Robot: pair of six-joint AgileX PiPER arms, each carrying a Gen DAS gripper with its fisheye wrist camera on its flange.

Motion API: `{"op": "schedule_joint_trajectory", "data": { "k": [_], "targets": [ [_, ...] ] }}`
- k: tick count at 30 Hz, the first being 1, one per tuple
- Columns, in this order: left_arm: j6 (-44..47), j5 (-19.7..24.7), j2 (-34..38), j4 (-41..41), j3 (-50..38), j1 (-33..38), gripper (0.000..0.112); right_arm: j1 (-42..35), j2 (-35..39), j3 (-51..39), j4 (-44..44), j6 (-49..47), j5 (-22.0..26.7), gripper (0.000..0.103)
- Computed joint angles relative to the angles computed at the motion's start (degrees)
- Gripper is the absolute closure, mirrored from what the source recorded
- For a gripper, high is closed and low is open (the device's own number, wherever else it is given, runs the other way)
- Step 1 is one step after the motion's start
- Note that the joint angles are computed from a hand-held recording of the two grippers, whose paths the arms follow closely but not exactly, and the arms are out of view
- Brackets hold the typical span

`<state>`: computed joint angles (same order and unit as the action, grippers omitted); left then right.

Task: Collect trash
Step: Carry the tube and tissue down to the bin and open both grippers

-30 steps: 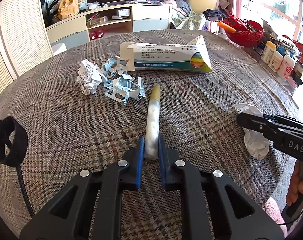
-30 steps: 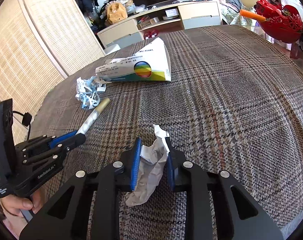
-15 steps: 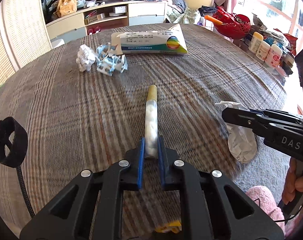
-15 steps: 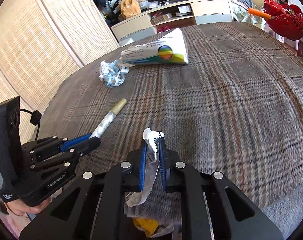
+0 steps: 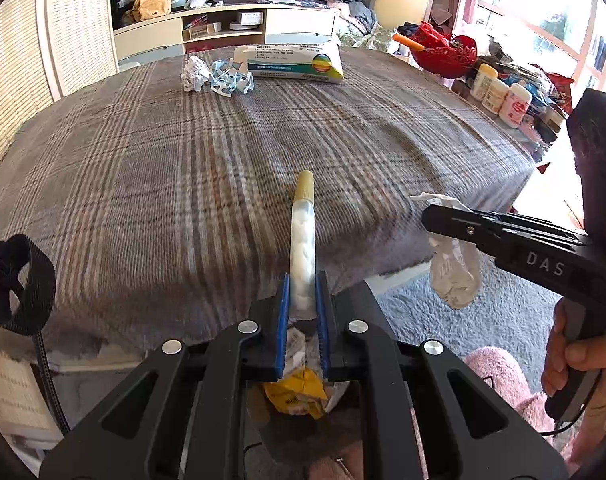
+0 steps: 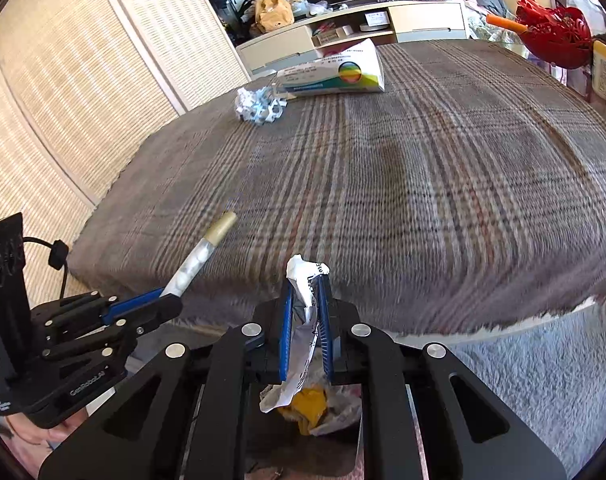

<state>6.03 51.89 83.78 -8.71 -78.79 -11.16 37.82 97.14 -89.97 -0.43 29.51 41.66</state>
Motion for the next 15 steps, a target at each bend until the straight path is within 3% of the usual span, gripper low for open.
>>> {"op": "schedule_joint_trajectory", "data": {
  "k": [8,15],
  "targets": [
    [-1.98,-0.46,-9.28,1.56,10.67,-1.35,0.101,3.79,-2.71,7.49,-2.71,4.22,-2.71,0.089],
    [0.11,-1.02,-10.49,-2.75,17.7,0.54,0.101,6.58,-1.85,10.53,-4.79,7.32,-2.91,0.089]
  ]
}}
